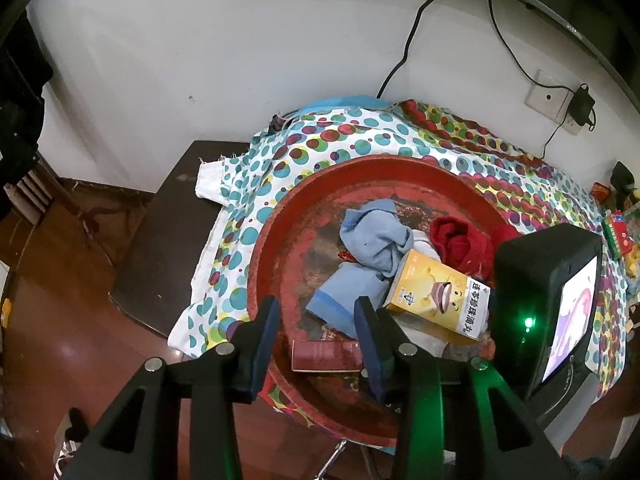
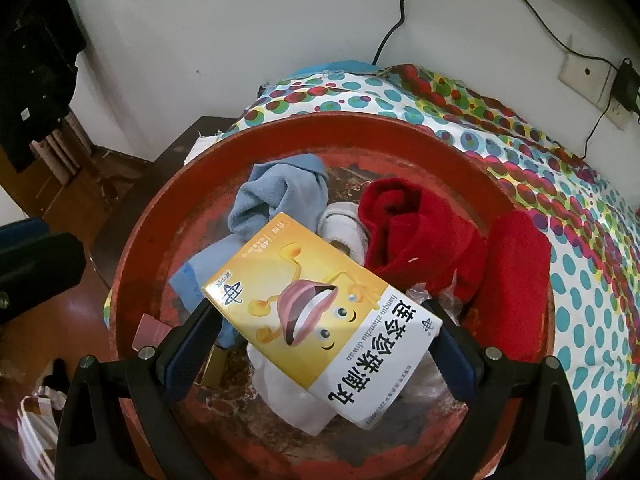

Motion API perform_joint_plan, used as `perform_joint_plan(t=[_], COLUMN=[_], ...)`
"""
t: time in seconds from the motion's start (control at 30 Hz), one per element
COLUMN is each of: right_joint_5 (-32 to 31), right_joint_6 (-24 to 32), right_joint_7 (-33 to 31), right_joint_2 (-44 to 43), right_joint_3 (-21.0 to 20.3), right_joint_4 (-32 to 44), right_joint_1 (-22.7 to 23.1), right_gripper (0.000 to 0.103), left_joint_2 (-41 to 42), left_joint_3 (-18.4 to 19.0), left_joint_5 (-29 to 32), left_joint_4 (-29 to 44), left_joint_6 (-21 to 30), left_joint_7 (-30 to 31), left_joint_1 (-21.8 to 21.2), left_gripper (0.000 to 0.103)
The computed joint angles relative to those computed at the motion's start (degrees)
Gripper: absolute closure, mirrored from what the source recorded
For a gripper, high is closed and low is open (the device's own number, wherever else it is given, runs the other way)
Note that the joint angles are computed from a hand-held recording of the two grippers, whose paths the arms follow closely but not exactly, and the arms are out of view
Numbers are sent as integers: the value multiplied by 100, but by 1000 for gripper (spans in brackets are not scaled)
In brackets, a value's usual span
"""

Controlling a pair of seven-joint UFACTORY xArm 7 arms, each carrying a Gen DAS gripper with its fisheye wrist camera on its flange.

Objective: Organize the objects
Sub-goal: 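Carry the yellow medicine box onto the red tray and open the right tool, then withdraw the right tool up and away from the tray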

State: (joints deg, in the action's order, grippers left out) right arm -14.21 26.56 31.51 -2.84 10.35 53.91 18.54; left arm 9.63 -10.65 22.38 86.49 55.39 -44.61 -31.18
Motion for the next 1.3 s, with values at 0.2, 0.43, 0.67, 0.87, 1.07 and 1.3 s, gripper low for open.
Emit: perform_joint_plan(t=[0.2, 0.43, 0.67, 0.87, 1.07, 1.3], right_joint_5=[28, -267, -356, -114, 233, 395], right_joint_6=[0, 107, 283, 481, 845, 1099], right_joint_7=[6, 259, 292, 92, -254, -568], right_joint_2=[-2, -118, -268, -592, -1108, -1833], right_joint_3=[-11, 21, 58, 61, 56, 86], right_joint_4=[-3, -44, -126, -354, -647, -1137], right_joint_1=[-14, -49, -64, -67, -89, -171], right_gripper=[4, 1, 1, 1, 0, 0], left_joint_2=[75, 80, -81, -71, 2, 175], left_joint_3=[-2, 10, -10, -12, -20, -21], left_joint_5=[-139, -199, -244, -326, -281, -276], left_joint_4=[79, 79, -98, -98, -21, 120], left_joint_6=[54, -17, -340, -385, -261, -241], left_joint_7=[31, 20, -13, -142, -224, -289], left_joint_1=[-5, -12, 34, 72, 39, -84], left_gripper=[63, 63, 63, 63, 63, 63])
